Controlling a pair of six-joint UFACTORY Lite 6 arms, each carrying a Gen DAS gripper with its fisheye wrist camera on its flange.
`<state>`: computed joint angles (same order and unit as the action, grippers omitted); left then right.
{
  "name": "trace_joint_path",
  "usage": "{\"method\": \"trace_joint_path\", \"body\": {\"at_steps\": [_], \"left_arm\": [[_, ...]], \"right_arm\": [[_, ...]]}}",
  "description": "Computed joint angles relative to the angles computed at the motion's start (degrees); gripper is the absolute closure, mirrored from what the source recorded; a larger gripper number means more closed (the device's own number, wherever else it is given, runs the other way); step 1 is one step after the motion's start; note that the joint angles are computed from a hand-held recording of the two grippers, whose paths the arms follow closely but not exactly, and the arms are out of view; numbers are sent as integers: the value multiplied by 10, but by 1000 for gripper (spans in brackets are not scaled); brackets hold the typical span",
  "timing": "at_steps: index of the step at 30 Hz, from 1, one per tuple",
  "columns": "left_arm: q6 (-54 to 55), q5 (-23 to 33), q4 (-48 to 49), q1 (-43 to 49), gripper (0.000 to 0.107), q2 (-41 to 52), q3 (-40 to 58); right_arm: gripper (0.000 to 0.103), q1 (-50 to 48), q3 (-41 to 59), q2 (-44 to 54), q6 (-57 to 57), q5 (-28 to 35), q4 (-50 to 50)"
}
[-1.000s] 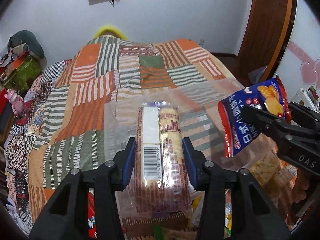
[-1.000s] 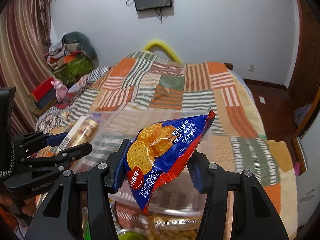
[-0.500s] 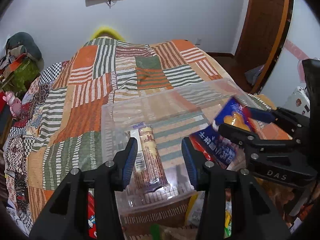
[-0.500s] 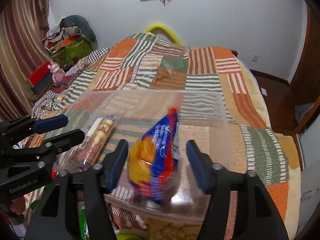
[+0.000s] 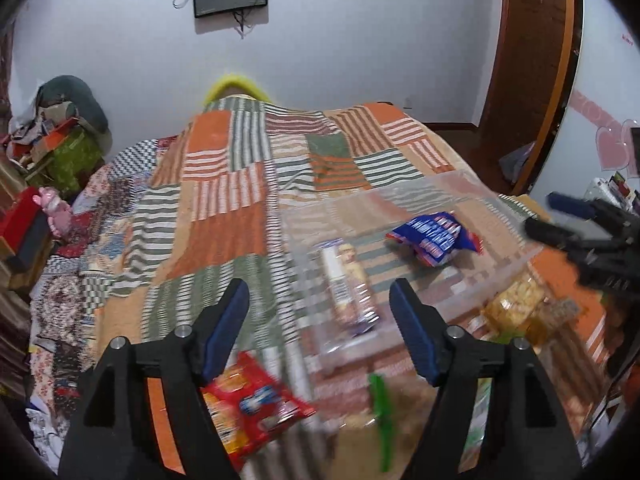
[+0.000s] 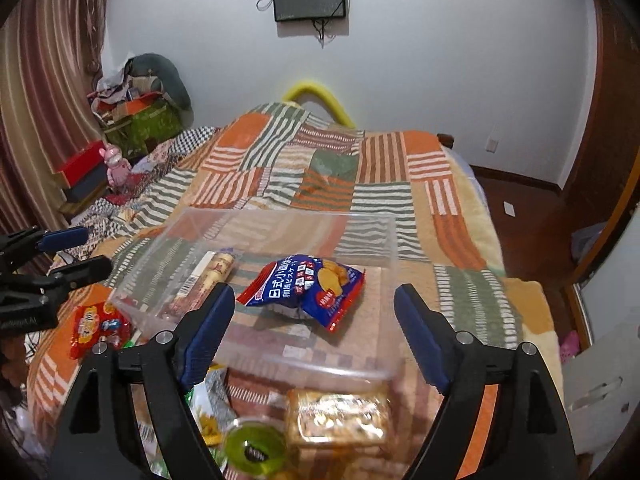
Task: Organize snacks
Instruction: 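Grasp the red snack bag with the left tool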
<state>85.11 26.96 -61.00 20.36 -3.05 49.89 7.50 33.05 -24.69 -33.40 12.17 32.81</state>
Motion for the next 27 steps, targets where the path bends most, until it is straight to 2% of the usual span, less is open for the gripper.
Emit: {"method": "trace_joint_path", "body": {"at_steps": [3, 9, 17, 23, 27], "left_arm": [[37, 10, -3, 51, 24, -8, -9], [80, 25, 12, 133, 21, 53, 8], [191, -8, -46, 141, 19, 177, 30], [155, -26, -29, 109, 19, 274, 88], [74, 7, 33, 109, 19, 310, 118]], "right_arm": [[19, -13, -25, -55, 26, 15, -30], [18, -64, -71, -134, 16, 50, -46], [18, -161, -135, -180, -46, 92, -16], [18, -232, -167, -172, -114, 113, 28], [18, -251, -180, -173, -121, 121, 30]]}}
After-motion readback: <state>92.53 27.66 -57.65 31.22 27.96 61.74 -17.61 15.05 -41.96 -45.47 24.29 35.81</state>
